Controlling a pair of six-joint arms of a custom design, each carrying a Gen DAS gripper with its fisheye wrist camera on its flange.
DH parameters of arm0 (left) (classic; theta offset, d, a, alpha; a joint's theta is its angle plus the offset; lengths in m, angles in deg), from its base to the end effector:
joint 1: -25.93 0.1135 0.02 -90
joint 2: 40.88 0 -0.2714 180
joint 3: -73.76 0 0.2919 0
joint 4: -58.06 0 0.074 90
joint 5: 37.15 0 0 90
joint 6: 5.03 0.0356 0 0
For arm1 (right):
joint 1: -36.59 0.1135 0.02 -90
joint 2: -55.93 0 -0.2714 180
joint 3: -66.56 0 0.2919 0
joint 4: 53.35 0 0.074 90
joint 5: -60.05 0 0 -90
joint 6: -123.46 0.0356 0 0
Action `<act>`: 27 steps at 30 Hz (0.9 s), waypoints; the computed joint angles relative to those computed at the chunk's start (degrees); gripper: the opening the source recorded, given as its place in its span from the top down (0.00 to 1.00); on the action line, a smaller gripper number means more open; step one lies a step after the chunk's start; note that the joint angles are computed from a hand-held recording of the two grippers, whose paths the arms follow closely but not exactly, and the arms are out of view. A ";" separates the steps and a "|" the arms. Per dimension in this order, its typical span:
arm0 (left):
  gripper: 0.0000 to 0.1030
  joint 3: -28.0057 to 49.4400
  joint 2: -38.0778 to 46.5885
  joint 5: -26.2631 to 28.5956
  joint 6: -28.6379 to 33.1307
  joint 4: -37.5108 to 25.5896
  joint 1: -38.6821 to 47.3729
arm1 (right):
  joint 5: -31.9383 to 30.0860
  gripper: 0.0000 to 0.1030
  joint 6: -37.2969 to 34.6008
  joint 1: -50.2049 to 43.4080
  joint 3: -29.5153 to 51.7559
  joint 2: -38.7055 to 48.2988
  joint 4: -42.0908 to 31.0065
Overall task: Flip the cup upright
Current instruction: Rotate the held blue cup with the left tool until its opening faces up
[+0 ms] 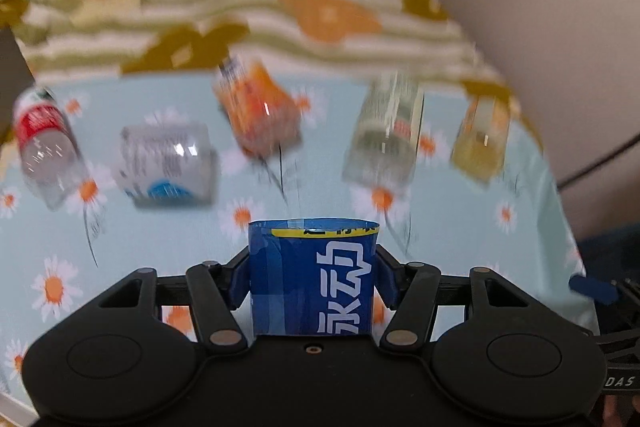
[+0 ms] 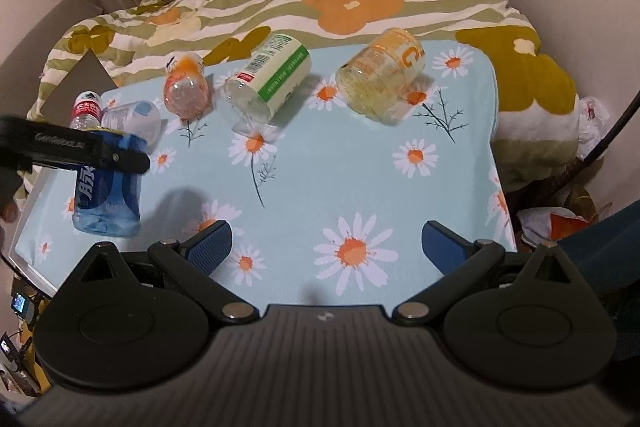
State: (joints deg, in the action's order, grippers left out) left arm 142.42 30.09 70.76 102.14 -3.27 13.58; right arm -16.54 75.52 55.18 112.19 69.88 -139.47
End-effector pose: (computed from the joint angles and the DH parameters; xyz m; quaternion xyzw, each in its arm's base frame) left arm 0.2625 -0.0687 0.2616 0.2794 0.9210 -0.1420 0.2314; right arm 0.0673 0.0139 0.2439 0.2273 0.9187 0.0572 0.3179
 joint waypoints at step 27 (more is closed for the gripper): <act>0.37 -38.59 -20.53 1.15 -9.98 48.54 1.72 | 9.49 0.00 5.19 19.89 -4.77 8.25 9.00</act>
